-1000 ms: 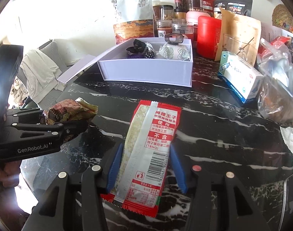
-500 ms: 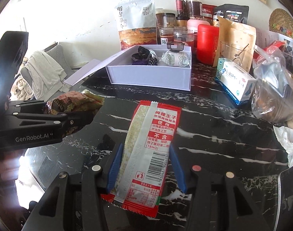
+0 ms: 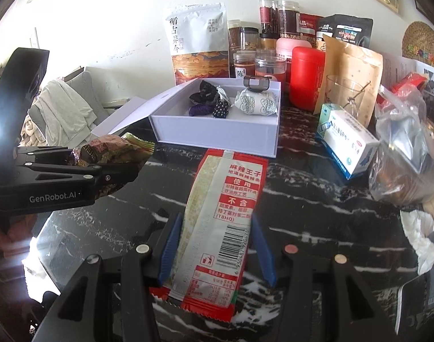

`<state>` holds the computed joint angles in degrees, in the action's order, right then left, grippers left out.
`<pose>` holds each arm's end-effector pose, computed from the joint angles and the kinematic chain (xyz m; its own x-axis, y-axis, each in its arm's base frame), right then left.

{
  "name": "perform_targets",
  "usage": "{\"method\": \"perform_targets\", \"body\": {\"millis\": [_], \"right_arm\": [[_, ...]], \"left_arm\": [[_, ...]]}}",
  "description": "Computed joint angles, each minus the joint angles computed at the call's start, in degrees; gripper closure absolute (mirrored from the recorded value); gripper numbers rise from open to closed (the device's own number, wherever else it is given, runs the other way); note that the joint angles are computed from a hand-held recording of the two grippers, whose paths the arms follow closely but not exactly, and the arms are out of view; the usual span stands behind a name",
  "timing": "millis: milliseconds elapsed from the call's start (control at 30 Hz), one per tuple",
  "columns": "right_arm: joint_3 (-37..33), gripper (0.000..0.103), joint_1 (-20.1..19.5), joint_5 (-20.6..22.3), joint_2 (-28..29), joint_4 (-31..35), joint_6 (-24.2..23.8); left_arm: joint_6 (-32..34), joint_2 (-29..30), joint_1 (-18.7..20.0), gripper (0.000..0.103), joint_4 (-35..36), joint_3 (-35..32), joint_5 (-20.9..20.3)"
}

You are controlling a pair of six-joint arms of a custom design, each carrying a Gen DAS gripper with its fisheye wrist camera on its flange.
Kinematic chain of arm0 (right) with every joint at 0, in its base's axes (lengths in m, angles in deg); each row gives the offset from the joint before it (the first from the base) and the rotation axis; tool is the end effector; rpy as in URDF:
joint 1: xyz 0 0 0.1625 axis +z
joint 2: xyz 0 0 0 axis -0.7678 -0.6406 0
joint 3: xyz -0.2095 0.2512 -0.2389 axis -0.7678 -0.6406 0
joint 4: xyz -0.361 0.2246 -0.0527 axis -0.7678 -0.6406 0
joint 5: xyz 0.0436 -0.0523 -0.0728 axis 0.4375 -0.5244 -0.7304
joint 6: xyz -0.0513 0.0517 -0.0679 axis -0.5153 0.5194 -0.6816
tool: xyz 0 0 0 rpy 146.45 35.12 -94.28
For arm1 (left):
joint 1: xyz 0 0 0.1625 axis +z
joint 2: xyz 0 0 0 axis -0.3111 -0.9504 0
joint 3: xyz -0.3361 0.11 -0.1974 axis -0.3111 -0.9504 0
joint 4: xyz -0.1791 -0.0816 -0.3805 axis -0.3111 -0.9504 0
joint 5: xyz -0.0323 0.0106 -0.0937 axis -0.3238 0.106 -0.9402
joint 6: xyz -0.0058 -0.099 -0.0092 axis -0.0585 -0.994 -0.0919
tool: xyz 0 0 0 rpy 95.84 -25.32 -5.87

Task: Organize objects
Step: 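Lift and carry the snack bag and red packet toward the white box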

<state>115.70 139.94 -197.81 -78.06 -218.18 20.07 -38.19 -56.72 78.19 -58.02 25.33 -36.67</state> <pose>0.0941 -0.7250 0.1556 -0.7619 -0.1661 0.6261 -0.5331 0.7098 -0.4604 -0.2315 -0.7911 0.0591 -0.7286 0.3105 -0.6104 0.5567 0.7877 -0.2638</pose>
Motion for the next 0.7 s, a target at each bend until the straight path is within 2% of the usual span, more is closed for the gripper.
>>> {"method": "perform_targets", "body": {"millis": [333,700], "right_arm": [[-6.7,0.053,0.9,-0.4,1.8,3.6,-1.5],[-15.7,0.053,1.5,0.0,5.2,8.2,-3.2]], "left_arm": [[2.6,5.5,-0.1,0.06,4.6,-12.1,-0.2],[5.5,13.7,0.0,0.06,11.3,-30.0,-0.6]]}}
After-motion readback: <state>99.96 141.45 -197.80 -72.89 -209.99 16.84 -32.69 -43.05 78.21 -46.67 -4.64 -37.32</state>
